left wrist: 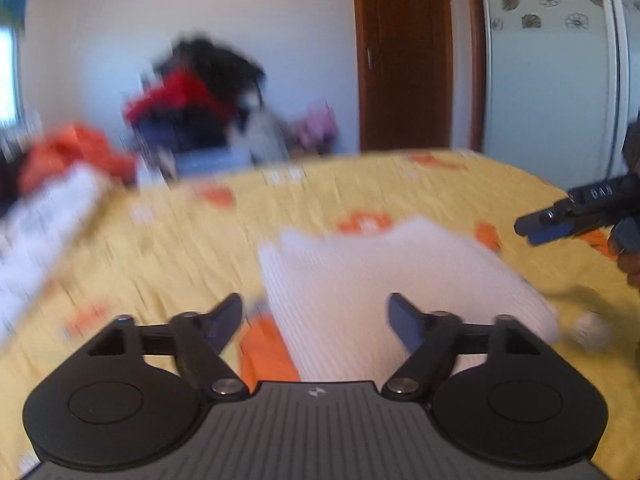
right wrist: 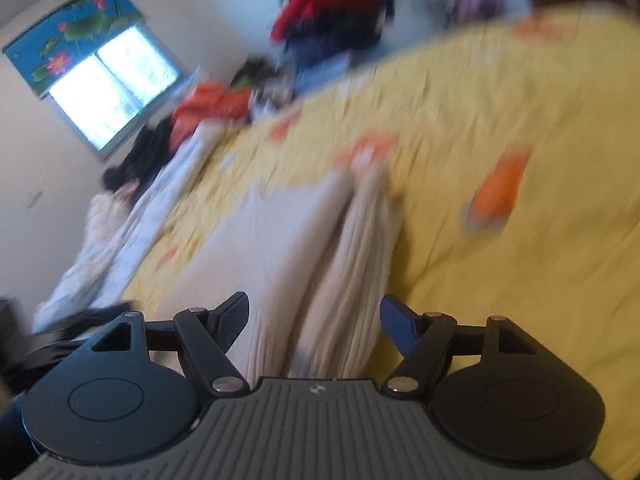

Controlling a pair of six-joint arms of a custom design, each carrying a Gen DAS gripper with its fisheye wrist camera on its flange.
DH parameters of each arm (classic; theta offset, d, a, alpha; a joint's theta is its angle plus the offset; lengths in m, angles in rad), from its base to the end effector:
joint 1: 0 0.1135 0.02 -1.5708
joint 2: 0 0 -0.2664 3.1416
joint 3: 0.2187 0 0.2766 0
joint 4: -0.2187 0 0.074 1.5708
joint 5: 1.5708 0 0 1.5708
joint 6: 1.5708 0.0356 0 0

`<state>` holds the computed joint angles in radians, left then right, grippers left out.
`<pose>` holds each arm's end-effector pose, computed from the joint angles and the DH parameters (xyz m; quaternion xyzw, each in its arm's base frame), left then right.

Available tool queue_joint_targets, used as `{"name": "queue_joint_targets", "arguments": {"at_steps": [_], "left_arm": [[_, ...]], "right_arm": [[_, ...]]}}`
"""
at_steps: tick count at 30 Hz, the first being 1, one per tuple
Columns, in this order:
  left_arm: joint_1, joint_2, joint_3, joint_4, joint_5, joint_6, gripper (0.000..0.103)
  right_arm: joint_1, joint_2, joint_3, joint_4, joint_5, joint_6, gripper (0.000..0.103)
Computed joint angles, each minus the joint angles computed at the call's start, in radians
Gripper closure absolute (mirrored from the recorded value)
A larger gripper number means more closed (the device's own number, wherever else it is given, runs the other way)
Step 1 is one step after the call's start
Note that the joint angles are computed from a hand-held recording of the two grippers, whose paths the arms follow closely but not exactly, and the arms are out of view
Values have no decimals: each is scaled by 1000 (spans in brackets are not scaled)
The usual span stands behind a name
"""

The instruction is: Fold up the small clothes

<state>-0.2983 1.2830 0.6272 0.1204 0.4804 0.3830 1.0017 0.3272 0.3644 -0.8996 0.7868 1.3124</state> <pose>0.2683 -0.0997 0.1980 0.3930 0.7562 -0.1862 0.4890 0.0750 0.0705 0.1938 0.2654 0.8353 0.1488 0.4580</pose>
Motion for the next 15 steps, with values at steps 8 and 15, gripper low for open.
{"name": "queue_joint_targets", "arguments": {"at_steps": [8,15], "left_arm": [[-323,244,68,118,-339,-26,25],[-291,315,58,188,-271,-70,26]], "right_arm": [[-510,563,85,725,-427,-489,35],[-553,752,76,785,-441,-602,46]]}}
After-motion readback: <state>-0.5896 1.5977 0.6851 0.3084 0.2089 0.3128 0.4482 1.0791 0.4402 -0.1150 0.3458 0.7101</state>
